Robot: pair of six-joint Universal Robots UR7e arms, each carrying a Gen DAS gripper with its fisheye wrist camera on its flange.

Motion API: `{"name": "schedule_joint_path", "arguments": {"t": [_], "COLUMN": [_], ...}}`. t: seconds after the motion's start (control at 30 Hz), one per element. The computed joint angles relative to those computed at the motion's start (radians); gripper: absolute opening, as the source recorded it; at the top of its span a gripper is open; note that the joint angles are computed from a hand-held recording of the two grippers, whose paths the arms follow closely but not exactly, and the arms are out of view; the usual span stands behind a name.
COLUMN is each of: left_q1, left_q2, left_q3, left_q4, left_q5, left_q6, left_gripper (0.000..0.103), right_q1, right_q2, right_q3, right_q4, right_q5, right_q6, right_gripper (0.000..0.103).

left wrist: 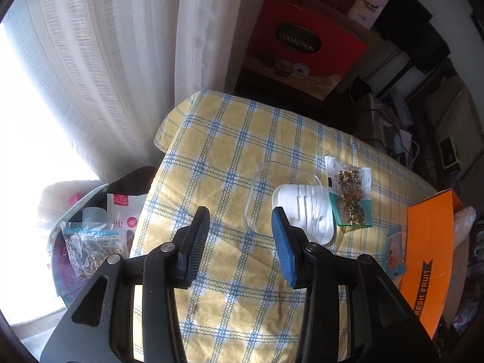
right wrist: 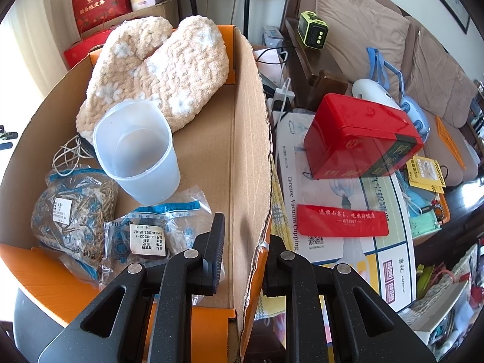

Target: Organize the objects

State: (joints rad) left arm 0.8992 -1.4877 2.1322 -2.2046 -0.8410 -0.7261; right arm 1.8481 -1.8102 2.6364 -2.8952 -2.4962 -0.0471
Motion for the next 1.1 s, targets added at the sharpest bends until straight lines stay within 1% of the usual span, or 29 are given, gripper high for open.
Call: {"name": "schedule_joint_path", "arguments": {"t": [0.07,0.13,0.2,0.23,0.27,0.33,0.37,0.4,0.47,0.5,0.63,0.77,0.9,1.1], "left_q1": [-0.007,-0.01,-0.018,-0.024,-0.031,-0.043,-0.043,-0.038,-0.028,-0.028,-0.042,-0.046,-0.056,-0.054], "left_q2": [0.01,0.022,0.024,0.027,0.033,0.054,0.065,0.076,0.103,0.12,0.176,0.215,0.237,0.264], "left_q3": [-0.004,-0.012,-0.006,-0.004,-0.005,-0.015,-0.022,-0.032,-0.058,-0.07,-0.097,-0.124,-0.134,-0.153], "left_q4": [0.001,0.017,-0.004,-0.016,-0.017,0.001,0.005,0.006,0.028,0.045,0.111,0.165,0.184,0.253], "left_q5": [0.005,0.01,0.013,0.017,0.03,0.075,0.082,0.073,0.043,0.042,0.082,0.075,0.067,0.089], "left_q6": [0.007,0.0,0.01,0.022,0.031,0.036,0.043,0.054,0.074,0.083,0.072,0.033,0.01,-0.024], "left_gripper": [0.041,0.041,0.042,0.048,0.058,0.067,0.068,0.068,0.073,0.074,0.074,0.075,0.075,0.074], "right_q1": [0.0,0.001,0.0,0.0,0.0,0.003,0.004,0.003,0.006,0.006,0.006,0.008,0.007,0.007], "right_q2": [-0.001,-0.001,0.0,0.0,-0.002,0.0,0.0,-0.001,-0.002,-0.002,-0.005,-0.003,-0.001,0.003], "right_q3": [0.0,0.001,0.0,0.0,0.001,-0.004,-0.005,-0.006,-0.008,-0.008,-0.009,-0.011,-0.011,-0.011], "right_q4": [0.001,0.001,0.0,0.0,0.0,0.008,0.009,0.013,0.022,0.022,0.026,0.032,0.027,0.024], "right_q5": [0.0,-0.001,0.001,0.001,0.002,0.002,0.003,0.005,0.003,0.003,0.008,0.006,0.01,0.009], "right_q6": [0.0,0.0,0.001,0.001,0.001,0.009,0.011,0.013,0.019,0.019,0.023,0.028,0.028,0.03], "right_gripper": [0.019,0.019,0.019,0.019,0.019,0.019,0.019,0.019,0.019,0.019,0.019,0.02,0.02,0.02]}}
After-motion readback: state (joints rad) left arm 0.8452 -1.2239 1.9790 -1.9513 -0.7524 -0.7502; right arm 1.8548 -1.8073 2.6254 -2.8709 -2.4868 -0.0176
